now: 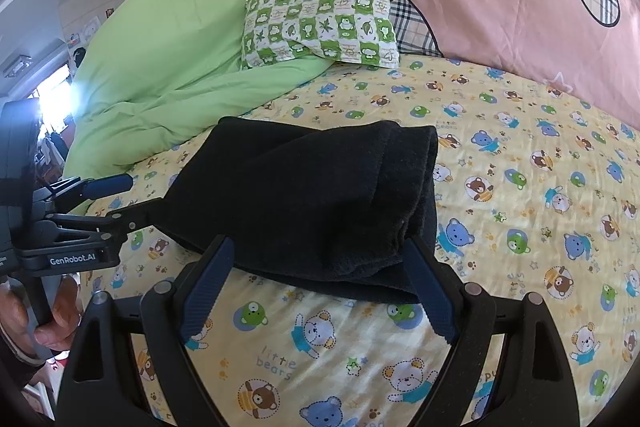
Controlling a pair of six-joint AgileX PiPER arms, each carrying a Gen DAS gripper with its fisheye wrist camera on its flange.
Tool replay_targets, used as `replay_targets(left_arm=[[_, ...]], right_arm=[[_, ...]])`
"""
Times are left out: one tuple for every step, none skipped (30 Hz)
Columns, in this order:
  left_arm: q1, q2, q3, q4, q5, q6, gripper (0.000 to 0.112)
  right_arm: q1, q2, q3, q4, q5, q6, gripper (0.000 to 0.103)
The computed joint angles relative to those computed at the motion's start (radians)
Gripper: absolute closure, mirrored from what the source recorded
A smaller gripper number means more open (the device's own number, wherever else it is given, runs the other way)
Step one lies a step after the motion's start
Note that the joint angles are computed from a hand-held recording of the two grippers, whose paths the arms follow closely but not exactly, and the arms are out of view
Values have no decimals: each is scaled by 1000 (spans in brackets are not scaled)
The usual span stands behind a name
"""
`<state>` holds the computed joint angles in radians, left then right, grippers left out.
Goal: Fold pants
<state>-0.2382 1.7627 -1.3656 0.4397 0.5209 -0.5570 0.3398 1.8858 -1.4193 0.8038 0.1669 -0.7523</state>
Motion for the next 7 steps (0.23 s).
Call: replay_targets(left_arm=[[1,2,-3,-5,0,5,28],[2,3,-4,-5,1,5,28],[2,6,-7,-7,2,6,28],[3,11,-13,-16,5,17,28],[3,13,-16,-27,8,27,28],[2,16,-20,-34,10,34,28],[0,14,-20,-38,12,35,28]], right_arm=[[2,6,-7,-19,0,19,17],[1,6,-9,-18,3,19,17],[1,8,-14,-33,7,36,17],[2,10,-17,-51,7,55,17],[4,11,-18,-73,5,78,17],[3,13,-21,-74,7,80,17],[3,12,-21,-78,7,89,17]])
